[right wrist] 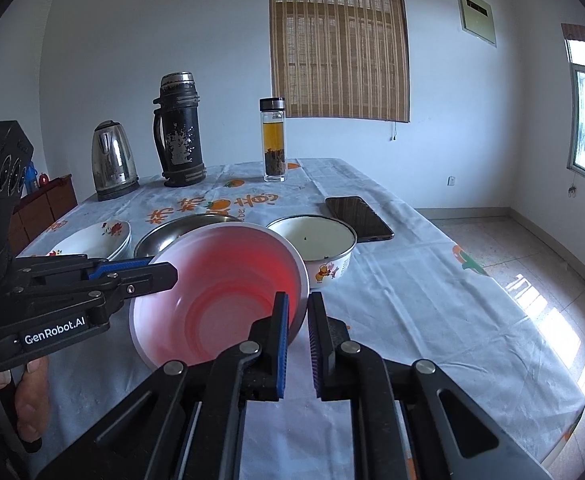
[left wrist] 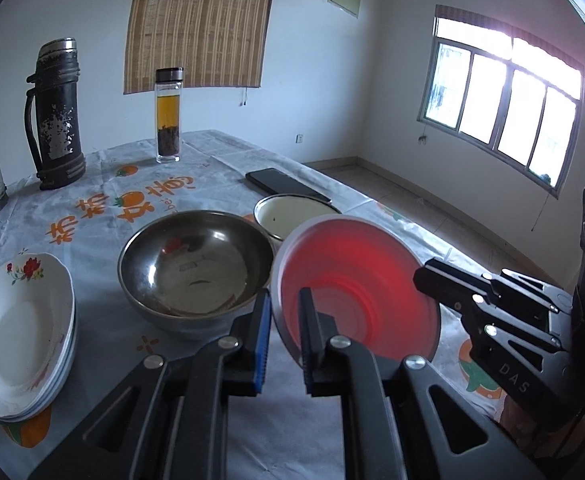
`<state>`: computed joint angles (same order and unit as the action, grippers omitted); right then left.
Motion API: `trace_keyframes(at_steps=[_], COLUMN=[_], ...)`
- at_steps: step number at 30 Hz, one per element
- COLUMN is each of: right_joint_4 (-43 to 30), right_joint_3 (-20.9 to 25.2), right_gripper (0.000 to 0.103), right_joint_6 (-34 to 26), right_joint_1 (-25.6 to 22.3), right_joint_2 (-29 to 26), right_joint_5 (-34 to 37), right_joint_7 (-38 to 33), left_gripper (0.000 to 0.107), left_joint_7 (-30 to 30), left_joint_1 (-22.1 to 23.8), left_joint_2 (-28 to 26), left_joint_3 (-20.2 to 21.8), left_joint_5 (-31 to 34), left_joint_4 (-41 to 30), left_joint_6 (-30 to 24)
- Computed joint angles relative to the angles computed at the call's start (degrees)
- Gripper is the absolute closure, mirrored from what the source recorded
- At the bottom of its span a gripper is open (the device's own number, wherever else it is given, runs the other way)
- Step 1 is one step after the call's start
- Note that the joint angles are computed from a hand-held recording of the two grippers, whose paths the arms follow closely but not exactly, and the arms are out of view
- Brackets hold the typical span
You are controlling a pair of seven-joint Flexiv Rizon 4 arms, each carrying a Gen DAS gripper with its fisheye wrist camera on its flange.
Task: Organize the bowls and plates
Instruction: 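Carry the pink plastic bowl over the steel bowl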
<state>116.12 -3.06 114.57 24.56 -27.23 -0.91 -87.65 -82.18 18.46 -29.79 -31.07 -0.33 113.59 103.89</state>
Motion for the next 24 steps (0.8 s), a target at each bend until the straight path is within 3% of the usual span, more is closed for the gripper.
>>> trace_keyframes(at_steps=[7, 24], right_joint_4=[-0.6, -5.5], right_joint_3=[0.1, 3.1], right_gripper=[0.092, 0.092], right_joint_6=[0.9, 1.5], right_joint_1=[0.4, -2.7], right_joint_2=[0.2, -1.2], right_joint_5=[0.0, -4.0], right_joint_7=[-0.8, -0.1], left_gripper=[0.096, 0.096], left_joint_7=[-1.5, -3.3], left_joint_1=[-0.1, -4.6], left_joint_2=[-0.1, 1.1], left_joint_3=[0.6, 6.3], left_joint_5=[-0.4, -3.5], left_joint_4=[-0.6, -3.9], left_joint_6=[0.9, 0.0])
